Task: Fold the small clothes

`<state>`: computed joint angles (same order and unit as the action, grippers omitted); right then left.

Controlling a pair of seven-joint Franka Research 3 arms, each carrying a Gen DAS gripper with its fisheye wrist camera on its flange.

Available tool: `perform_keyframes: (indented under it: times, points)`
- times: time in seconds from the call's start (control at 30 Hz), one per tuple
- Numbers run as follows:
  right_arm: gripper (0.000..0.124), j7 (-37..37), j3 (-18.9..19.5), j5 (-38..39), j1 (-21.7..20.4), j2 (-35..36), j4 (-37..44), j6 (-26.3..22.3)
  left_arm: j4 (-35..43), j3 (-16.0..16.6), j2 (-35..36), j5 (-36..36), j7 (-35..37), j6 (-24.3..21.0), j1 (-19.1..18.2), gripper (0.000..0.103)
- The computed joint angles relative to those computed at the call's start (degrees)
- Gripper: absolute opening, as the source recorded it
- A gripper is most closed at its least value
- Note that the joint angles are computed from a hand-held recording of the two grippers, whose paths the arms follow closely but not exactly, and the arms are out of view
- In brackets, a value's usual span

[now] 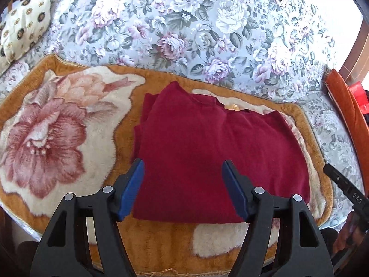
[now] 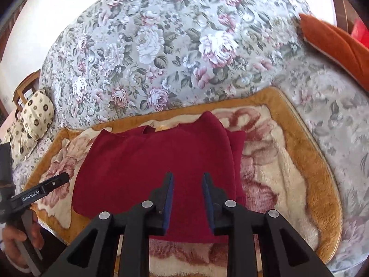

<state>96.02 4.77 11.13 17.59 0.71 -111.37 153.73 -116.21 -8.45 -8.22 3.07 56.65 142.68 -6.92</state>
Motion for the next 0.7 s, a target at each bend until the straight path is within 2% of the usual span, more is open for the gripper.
perform_keyframes:
  times: [0.17, 0.23, 0.43, 0.57, 0.7]
  points:
    - [0.023, 1.6, -0.3, -1.5, -0.4, -1.8, -1.5, -0.6, 1.0, 0.2, 2.2, -4.9, 3.9, 3.8, -1.0, 0.070]
    - [0.024, 2.3, -0.3, -1.7, -0.7, -2.9, -2.3, -0.4, 2.5, 0.0, 3.6, -6.0, 4.8, 3.9, -1.2, 0.070]
    - [0.024, 3.8, -0.1, -4.4, -1.8, -5.1, -3.0, -0.2, 6.7, -1.0, 6.3, -5.2, 4.8, 3.7, -1.1, 0.070]
    - [0.026, 2.7, 0.1, -3.5, -1.6, -4.0, -2.0, 0.1, 6.9, -1.5, 6.5, -4.4, 6.0, 2.1, -1.4, 0.070]
    - [0.026, 0.8, 0.4, 0.6, -0.6, -1.4, -0.9, 0.1, 5.7, -1.7, 6.3, -2.0, 6.7, -0.1, -1.5, 0.070]
